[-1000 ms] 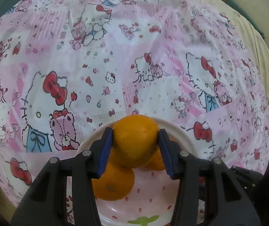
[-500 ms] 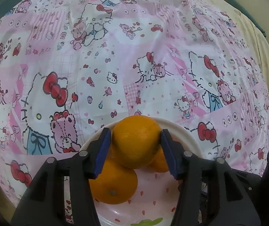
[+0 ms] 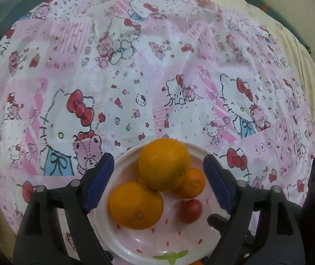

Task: Organize fruits
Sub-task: 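Open the left gripper to drop the orange while the right releases the tomato on the plate, then withdraw both open grippers from the plate toward the remaining fruit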

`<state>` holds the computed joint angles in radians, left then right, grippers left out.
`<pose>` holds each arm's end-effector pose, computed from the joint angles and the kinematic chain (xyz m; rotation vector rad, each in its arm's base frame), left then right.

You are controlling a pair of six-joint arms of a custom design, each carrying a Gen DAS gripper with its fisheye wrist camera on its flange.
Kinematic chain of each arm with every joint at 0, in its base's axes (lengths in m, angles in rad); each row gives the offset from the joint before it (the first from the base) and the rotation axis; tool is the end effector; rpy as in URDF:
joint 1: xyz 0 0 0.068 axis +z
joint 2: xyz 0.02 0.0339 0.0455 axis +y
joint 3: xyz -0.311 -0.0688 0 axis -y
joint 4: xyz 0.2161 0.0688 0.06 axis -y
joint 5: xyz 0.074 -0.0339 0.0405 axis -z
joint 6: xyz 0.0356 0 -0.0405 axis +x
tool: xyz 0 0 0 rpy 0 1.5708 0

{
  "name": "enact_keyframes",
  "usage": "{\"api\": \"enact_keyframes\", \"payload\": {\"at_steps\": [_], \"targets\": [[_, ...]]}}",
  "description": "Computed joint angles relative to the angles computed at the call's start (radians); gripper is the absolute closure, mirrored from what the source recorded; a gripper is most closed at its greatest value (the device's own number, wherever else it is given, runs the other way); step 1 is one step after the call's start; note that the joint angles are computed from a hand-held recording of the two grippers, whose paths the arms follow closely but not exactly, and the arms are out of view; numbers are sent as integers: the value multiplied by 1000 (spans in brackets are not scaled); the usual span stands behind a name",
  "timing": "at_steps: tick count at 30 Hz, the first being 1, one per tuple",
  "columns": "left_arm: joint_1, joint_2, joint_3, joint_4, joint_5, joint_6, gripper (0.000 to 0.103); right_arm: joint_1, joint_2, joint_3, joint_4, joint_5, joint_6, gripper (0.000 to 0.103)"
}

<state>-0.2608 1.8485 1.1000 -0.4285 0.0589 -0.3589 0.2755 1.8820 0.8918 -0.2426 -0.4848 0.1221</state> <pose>0.3342 -0.0914 0.2083 -0.1197 2.7713 -0.2465 0.3024 0.1027 0.1623 -0.3332 2.7897 0.7750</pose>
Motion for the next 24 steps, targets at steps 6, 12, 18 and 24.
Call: {"api": "enact_keyframes", "payload": {"at_steps": [6, 12, 18, 24], "targets": [[10, -81, -49, -12, -22, -14, 22, -15, -34, -4, -17, -7, -2, 43], [2, -176, -106, -41, -70, -15, 22, -28, -102, -20, -40, -11, 7, 43], [-24, -297, -188, -50, -124, -37, 22, -50, -198, -54, -58, -16, 13, 43], [-61, -413, -249, -81, -179, -66, 22, -74, -291, -80, -86, -18, 24, 43]]}}
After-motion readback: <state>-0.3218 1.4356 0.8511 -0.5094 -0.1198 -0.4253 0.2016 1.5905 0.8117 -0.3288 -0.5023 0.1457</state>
